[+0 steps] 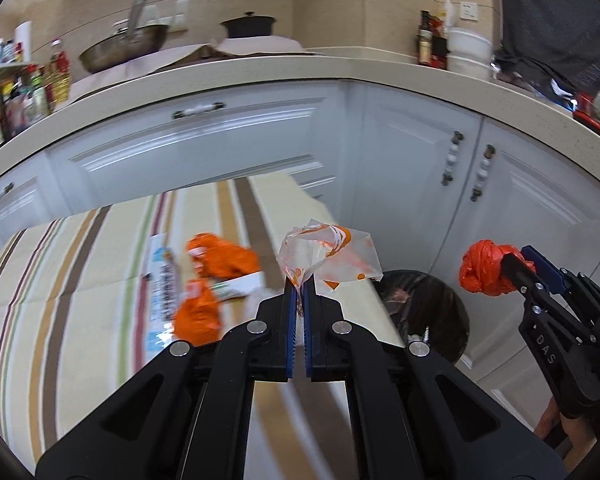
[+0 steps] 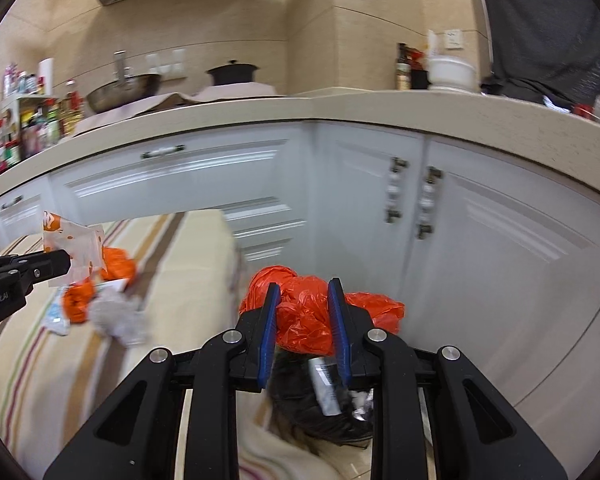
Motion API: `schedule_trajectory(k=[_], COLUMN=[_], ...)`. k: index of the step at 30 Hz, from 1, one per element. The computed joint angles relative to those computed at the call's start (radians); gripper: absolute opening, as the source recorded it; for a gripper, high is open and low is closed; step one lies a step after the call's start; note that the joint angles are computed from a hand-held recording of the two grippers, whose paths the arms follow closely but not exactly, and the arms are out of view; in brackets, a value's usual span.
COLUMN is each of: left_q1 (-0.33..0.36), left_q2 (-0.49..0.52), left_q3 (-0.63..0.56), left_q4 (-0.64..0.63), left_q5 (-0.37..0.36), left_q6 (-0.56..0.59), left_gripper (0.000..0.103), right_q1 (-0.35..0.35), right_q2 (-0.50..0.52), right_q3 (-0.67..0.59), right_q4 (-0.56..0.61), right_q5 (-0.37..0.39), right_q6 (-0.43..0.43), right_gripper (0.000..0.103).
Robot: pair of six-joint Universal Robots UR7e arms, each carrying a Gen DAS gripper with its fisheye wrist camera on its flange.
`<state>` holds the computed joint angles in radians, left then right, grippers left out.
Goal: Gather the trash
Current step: 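Carry both bags to the black bin and open both grippers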
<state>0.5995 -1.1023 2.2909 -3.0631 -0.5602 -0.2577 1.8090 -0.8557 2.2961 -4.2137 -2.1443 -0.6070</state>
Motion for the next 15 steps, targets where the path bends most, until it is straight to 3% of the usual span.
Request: schedule_trajectory(k=[7,15], left_q1=[0.011,0.044], left_q2=[0.183,0.350], left_q3=[-0.132,-0.283], left_q4=[-0.021,0.059], left_q5=[-0.053,-0.074], left_q6=[0.040,0.006], left_gripper=[0.003,0.003], right_q1=[-0.102,-0.202], right_q2=[-0.052,-0.062], right_q3=[0.005,-0.020], right_q4=[0.003,0.034], right_q5=[0.060,0.120], right_q6=[-0.020,-0.048], right_gripper=[0.025,0.025])
